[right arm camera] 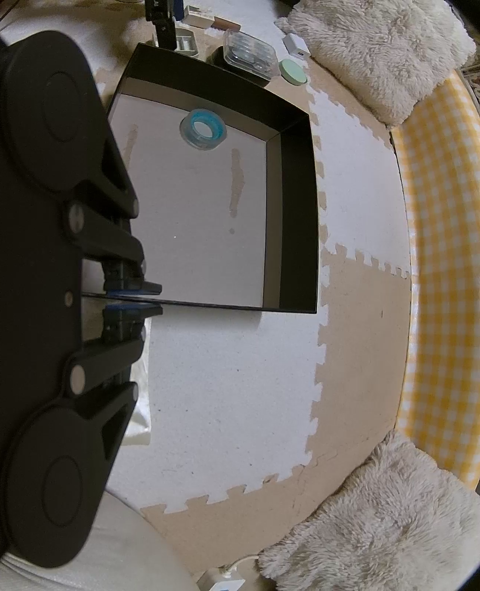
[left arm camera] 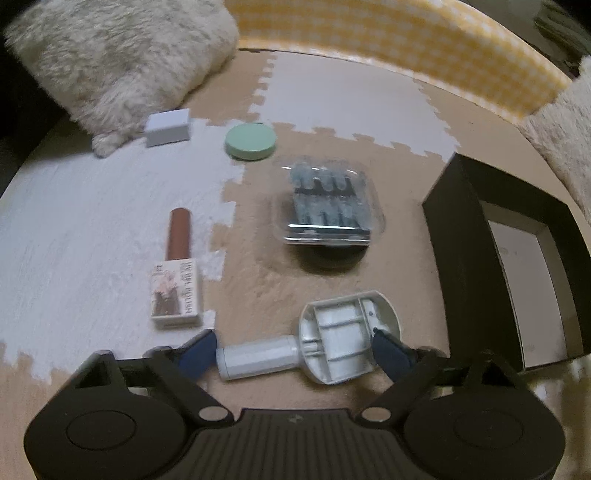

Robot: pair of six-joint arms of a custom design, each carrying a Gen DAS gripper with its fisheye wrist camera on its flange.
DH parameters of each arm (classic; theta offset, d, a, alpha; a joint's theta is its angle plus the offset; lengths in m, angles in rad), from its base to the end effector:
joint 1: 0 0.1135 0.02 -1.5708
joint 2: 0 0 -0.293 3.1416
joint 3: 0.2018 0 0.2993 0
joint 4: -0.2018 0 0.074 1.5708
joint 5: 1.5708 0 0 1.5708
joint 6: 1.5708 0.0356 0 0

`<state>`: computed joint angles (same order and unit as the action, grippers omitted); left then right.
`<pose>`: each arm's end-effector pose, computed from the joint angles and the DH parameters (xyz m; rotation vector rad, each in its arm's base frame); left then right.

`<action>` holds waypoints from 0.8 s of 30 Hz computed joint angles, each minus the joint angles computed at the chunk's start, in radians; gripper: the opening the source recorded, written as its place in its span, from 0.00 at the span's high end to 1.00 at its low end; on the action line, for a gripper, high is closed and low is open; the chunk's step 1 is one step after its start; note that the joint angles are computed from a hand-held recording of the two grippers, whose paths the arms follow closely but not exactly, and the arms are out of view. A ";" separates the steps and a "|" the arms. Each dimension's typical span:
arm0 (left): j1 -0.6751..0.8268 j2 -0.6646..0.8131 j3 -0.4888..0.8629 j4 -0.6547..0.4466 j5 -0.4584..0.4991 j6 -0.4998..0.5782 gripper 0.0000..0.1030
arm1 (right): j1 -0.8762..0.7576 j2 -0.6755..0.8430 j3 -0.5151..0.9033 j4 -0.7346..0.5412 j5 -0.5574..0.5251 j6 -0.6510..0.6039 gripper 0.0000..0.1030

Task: Organize rigid objects
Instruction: 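Close the left tool on the white holder's cylinder and lift it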

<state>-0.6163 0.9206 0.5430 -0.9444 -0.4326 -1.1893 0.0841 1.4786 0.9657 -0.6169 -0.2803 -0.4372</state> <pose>0.1420 -0.0823 0.1913 -0.8185 2.5208 0.1005 0.3222 0.0370 0.2158 -0.7634 2.5373 0.2635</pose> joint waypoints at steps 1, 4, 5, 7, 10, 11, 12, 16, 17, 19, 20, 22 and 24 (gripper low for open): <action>0.011 -0.015 -0.003 -0.010 0.012 0.001 0.39 | 0.000 0.000 0.000 0.000 0.000 0.000 0.95; 0.017 -0.072 -0.029 -0.015 0.036 -0.030 0.39 | 0.001 -0.001 -0.001 -0.001 0.000 0.000 0.95; 0.009 -0.063 -0.024 -0.022 0.034 -0.031 0.39 | 0.001 -0.001 -0.001 -0.001 0.000 0.000 0.95; -0.009 -0.044 -0.013 -0.032 0.030 -0.031 0.39 | 0.000 -0.001 -0.001 -0.001 -0.001 0.001 0.95; -0.025 -0.039 -0.010 -0.046 0.028 -0.038 0.39 | 0.000 -0.001 -0.001 -0.001 -0.001 0.001 0.95; -0.027 -0.042 -0.009 -0.056 0.027 -0.041 0.39 | 0.000 -0.001 -0.001 -0.002 -0.002 0.002 0.95; -0.029 -0.043 -0.007 -0.067 0.025 -0.045 0.39 | 0.000 -0.003 -0.003 -0.003 -0.002 0.002 0.95; -0.038 -0.068 -0.005 -0.094 0.002 -0.081 0.39 | 0.000 -0.003 -0.003 -0.002 -0.002 0.002 0.95; -0.038 -0.076 -0.006 -0.095 -0.001 -0.087 0.39 | 0.000 -0.003 -0.003 -0.002 -0.002 0.002 0.95; -0.045 -0.082 -0.002 -0.098 -0.016 -0.099 0.39 | 0.000 -0.004 -0.004 -0.002 -0.002 0.002 0.95; -0.046 -0.084 0.000 -0.100 -0.020 -0.101 0.39 | 0.000 -0.004 -0.004 -0.002 -0.002 0.002 0.95; -0.046 -0.084 0.004 -0.103 -0.026 -0.105 0.39 | 0.000 -0.004 -0.004 -0.002 -0.002 0.002 0.95; -0.047 -0.090 0.007 -0.107 -0.030 -0.111 0.40 | 0.000 -0.003 -0.002 -0.003 -0.002 0.002 0.95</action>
<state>-0.6632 0.8308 0.5497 -1.0513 -0.4629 -1.2999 0.0840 1.4759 0.9634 -0.6197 -0.2821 -0.4357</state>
